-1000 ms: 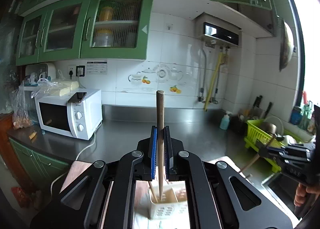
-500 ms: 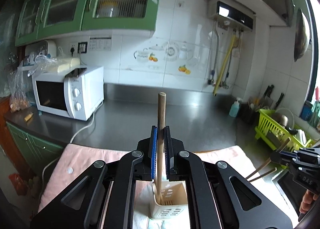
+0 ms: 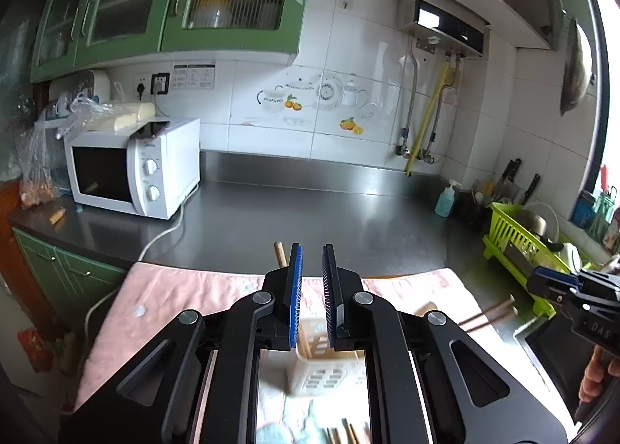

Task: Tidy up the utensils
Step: 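Drop the chopsticks into the white holder by opening both tools, then move both open tools back to the remaining chopsticks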

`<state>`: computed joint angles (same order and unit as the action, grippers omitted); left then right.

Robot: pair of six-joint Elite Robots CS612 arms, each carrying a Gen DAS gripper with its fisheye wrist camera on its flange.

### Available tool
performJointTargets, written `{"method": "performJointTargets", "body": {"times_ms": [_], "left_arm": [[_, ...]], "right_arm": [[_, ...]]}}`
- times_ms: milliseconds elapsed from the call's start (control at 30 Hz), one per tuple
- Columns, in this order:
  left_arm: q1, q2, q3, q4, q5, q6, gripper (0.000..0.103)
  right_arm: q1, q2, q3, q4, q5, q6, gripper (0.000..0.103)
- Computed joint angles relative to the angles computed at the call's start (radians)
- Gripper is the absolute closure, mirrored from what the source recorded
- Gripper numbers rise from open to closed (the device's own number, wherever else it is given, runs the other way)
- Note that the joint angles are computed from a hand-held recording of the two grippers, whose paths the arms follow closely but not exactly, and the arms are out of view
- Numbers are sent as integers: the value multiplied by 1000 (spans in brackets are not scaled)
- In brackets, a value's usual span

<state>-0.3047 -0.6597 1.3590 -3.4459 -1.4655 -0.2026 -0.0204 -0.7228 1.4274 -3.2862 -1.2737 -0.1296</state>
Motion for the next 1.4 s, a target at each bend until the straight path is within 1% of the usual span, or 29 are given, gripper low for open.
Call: {"method": "performJointTargets", "body": {"times_ms": [67, 133, 267, 367, 433, 500, 567, 667, 733, 800, 833, 900, 1000, 1100, 1200, 1400], "left_arm": [[-3, -26, 51, -25, 2, 1, 87], [-7, -51, 102, -52, 5, 1, 85], [-21, -102, 221, -97, 38, 10, 85], [-25, -127, 301, -132, 40, -11, 85], [-29, -138, 345, -144, 41, -27, 85], [-31, -143, 382, -160, 45, -39, 85], [-36, -145, 417, -180, 64, -49, 85], [-38, -145, 461, -199, 68, -71, 85], [-39, -142, 483, -208, 79, -79, 85], [-41, -137, 505, -220, 89, -91, 85], [-40, -135, 514, -224, 86, -100, 85], [-38, -131, 525, -232, 85, -120, 85], [-35, -125, 538, -239, 87, -138, 85], [-34, -119, 545, -235, 83, -148, 85], [-32, -112, 545, -230, 73, -157, 85], [-29, -100, 541, -214, 62, -163, 85]], "right_arm": [[1, -20, 48, -37, -1, 1, 79], [2, -36, 90, -69, -3, -2, 78], [7, -64, 190, -121, 0, -8, 78], [13, -77, 260, -157, 8, -7, 78], [18, -80, 301, -174, 6, -13, 78], [20, -80, 337, -178, 23, -10, 79], [25, -73, 368, -194, 16, -4, 79], [32, -59, 396, -193, 13, 5, 79], [34, -47, 407, -186, 12, 14, 79], [42, -32, 413, -186, -13, 15, 79], [44, -25, 413, -181, -15, 20, 79], [47, -10, 409, -157, -9, 28, 82], [55, 10, 400, -140, -20, 27, 85], [57, 24, 387, -120, -18, 40, 86], [63, 35, 370, -94, -32, 44, 89], [67, 50, 343, -51, -30, 51, 90]]}}
